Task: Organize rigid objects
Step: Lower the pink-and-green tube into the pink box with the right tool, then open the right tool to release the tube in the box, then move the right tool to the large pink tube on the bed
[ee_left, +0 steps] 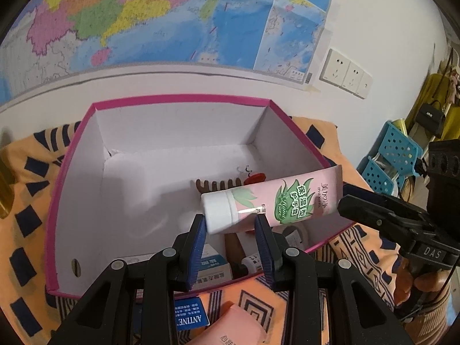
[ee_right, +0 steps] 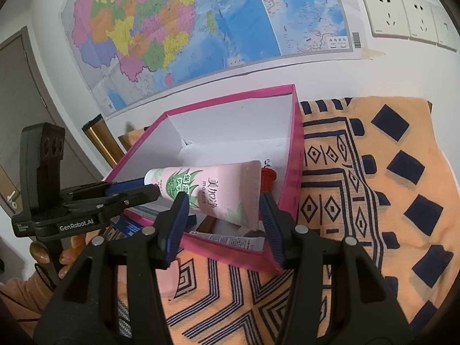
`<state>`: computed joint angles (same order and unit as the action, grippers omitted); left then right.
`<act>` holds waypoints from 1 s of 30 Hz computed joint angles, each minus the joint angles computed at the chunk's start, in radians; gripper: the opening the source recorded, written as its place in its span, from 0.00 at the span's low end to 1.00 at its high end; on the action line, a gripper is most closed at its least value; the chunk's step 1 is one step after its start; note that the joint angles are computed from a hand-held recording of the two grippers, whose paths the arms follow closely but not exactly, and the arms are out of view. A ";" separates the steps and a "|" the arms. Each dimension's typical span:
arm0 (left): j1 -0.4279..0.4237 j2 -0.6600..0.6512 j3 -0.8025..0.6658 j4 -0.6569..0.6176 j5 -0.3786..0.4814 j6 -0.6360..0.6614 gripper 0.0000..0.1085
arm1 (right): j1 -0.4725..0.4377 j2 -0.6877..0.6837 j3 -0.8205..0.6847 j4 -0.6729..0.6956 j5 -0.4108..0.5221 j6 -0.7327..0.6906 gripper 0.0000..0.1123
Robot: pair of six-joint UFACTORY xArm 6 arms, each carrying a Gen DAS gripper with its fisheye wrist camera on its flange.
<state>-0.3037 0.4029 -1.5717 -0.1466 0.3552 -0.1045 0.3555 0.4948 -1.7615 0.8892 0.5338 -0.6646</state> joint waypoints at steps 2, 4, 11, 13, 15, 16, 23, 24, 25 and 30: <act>0.002 0.011 -0.014 0.003 0.012 -0.003 0.32 | 0.005 0.000 0.001 -0.035 -0.010 0.017 0.48; 0.004 0.021 -0.025 -0.003 0.026 -0.001 0.32 | 0.014 -0.003 0.008 -0.089 -0.031 0.043 0.48; 0.004 0.040 -0.050 -0.029 0.050 0.022 0.30 | 0.034 -0.008 0.028 -0.210 -0.087 0.106 0.48; 0.003 0.039 -0.048 -0.018 0.048 0.014 0.30 | 0.037 -0.010 0.033 -0.233 -0.103 0.121 0.48; 0.003 0.031 -0.034 0.003 0.035 -0.001 0.30 | 0.039 -0.015 0.040 -0.222 -0.107 0.112 0.48; 0.001 0.022 -0.021 0.010 0.022 -0.006 0.30 | 0.039 -0.019 0.045 -0.208 -0.108 0.101 0.48; 0.002 -0.100 0.157 0.149 -0.134 -0.102 0.37 | 0.043 -0.059 0.093 -0.101 -0.106 -0.003 0.49; 0.005 -0.115 0.176 0.179 -0.148 -0.129 0.38 | 0.042 -0.068 0.104 -0.073 -0.101 -0.026 0.49; 0.011 -0.138 0.207 0.229 -0.168 -0.175 0.40 | 0.043 -0.077 0.115 -0.053 -0.099 -0.041 0.49; 0.048 -0.251 0.359 0.430 -0.252 -0.364 0.45 | 0.042 -0.129 0.173 0.080 -0.072 -0.153 0.49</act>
